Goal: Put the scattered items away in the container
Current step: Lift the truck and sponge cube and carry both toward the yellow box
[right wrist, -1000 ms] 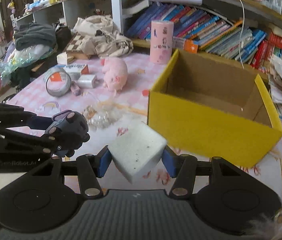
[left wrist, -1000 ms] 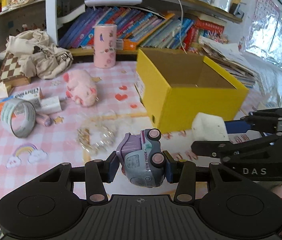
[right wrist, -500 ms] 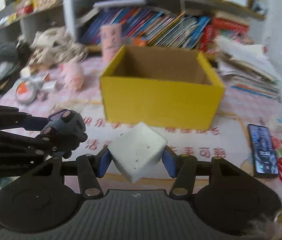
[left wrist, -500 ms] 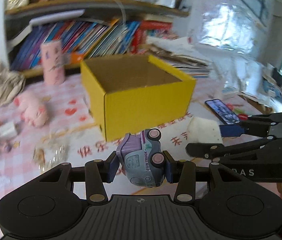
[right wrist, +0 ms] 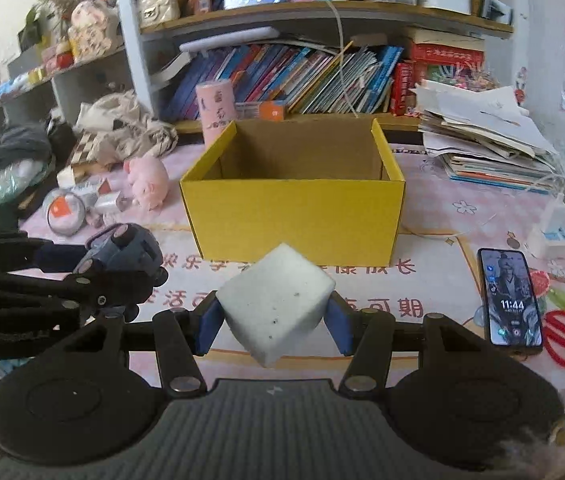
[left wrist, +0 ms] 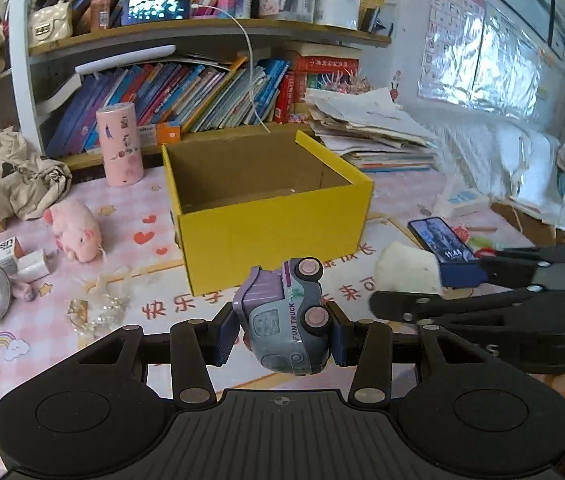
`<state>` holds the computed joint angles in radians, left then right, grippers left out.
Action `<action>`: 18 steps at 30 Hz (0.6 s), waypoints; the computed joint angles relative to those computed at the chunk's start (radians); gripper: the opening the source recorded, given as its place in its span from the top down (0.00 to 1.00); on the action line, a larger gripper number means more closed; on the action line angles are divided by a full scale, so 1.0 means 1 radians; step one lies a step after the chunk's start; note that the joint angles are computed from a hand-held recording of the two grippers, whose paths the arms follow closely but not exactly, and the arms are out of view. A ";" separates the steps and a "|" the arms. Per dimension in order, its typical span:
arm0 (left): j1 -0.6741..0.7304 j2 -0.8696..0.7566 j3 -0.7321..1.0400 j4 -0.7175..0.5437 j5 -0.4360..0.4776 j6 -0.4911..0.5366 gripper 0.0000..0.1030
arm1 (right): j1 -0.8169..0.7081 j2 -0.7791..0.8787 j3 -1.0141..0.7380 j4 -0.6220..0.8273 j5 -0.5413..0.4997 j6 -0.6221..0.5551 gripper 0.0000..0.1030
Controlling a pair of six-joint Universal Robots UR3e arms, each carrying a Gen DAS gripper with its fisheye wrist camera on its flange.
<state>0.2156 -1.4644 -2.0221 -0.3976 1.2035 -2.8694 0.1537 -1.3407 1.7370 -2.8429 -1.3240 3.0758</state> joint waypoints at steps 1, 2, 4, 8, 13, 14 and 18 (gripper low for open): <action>-0.011 -0.009 0.006 0.003 0.011 -0.009 0.57 | -0.007 -0.005 0.003 0.007 0.010 -0.006 0.49; -0.021 -0.020 0.014 0.007 0.022 -0.018 0.57 | -0.009 -0.003 0.001 0.014 0.012 -0.015 0.49; -0.039 -0.046 0.035 0.014 0.038 -0.045 0.57 | -0.013 0.002 -0.006 0.026 0.014 -0.033 0.49; -0.049 -0.074 0.065 0.019 0.047 -0.066 0.57 | -0.024 0.019 -0.038 0.053 0.021 -0.057 0.49; -0.034 -0.104 0.101 0.013 0.044 -0.057 0.57 | -0.018 0.068 -0.102 0.057 0.010 -0.048 0.49; -0.025 -0.108 0.106 0.015 0.036 -0.058 0.57 | -0.012 0.079 -0.119 0.061 0.005 -0.046 0.49; 0.022 -0.123 0.125 0.017 -0.012 -0.039 0.57 | 0.014 0.127 -0.193 0.082 -0.022 -0.039 0.49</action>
